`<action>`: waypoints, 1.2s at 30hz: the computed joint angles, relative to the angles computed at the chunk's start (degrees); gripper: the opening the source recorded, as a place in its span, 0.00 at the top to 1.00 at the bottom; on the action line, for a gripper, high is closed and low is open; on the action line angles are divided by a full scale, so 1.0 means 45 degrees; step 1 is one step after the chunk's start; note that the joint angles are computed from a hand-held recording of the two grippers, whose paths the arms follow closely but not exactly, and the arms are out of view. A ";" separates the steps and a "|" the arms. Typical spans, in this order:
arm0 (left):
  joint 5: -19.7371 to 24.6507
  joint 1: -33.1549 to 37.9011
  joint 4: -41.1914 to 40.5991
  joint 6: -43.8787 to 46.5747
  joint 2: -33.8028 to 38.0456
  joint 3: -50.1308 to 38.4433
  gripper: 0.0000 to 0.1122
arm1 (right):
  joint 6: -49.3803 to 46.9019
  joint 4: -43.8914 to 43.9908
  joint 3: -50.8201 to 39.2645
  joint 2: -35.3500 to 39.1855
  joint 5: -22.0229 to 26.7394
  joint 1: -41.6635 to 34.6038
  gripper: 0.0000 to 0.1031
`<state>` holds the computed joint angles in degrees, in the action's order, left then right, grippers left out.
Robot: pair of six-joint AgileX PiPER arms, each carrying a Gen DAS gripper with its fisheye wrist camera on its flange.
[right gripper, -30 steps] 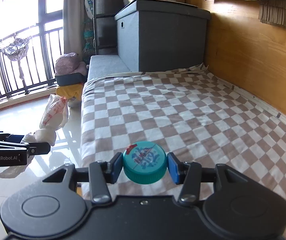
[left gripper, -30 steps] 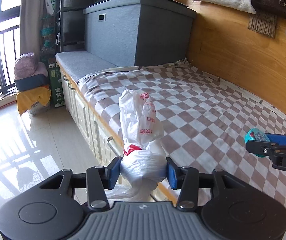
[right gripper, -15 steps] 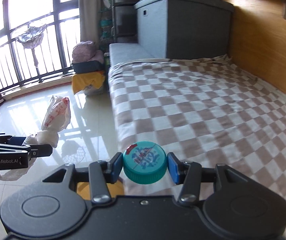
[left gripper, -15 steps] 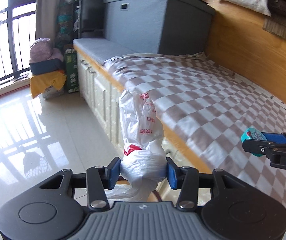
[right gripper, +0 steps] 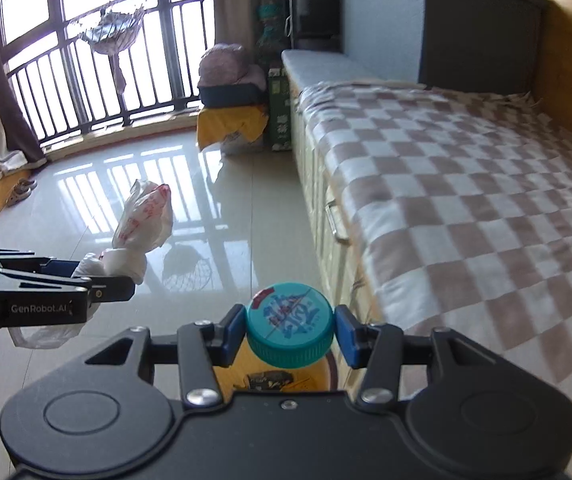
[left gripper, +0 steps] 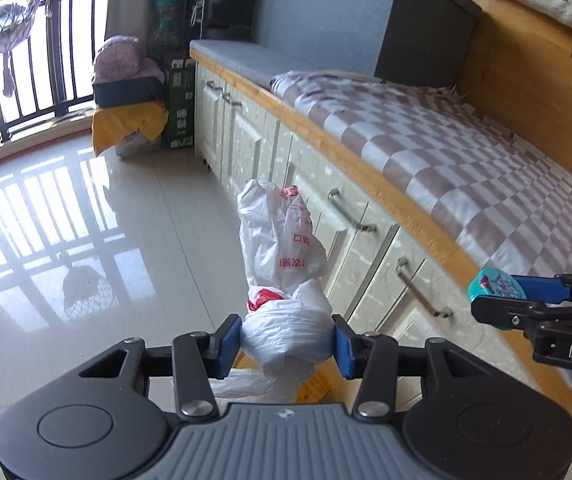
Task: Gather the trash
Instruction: 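Carry the white bag and teal cap with both tools over the wastebasket, then open left tool dropping the white bag while right tool releases the teal cap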
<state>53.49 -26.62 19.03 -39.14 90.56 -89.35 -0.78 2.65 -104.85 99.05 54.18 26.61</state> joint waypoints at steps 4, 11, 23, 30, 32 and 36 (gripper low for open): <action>-0.0736 0.0610 -0.0649 0.0291 -0.0122 0.1159 0.57 | 0.0205 -0.0081 0.0264 0.0587 -0.0111 0.0454 0.52; -0.1833 0.1659 -0.1944 0.1376 0.0308 0.2559 0.57 | 0.0244 0.0079 0.0719 0.1744 -0.0427 0.0933 0.52; -0.3165 0.2433 -0.4851 0.3724 0.3312 0.2730 0.57 | 0.0325 0.0268 0.1272 0.3769 -0.0826 0.1009 0.53; -0.3009 0.2406 -0.6244 0.4466 0.5840 0.0849 0.57 | 0.0093 0.0661 0.0957 0.4709 -0.0819 0.0505 0.53; -0.2886 0.2322 -0.6211 0.4640 0.6485 0.0163 0.57 | -0.0055 0.0820 0.0685 0.4961 -0.0758 0.0324 0.53; -0.2835 0.2477 -0.6576 0.5170 0.7494 -0.0959 0.55 | -0.0238 0.0996 0.0018 0.5548 -0.0585 0.0094 0.53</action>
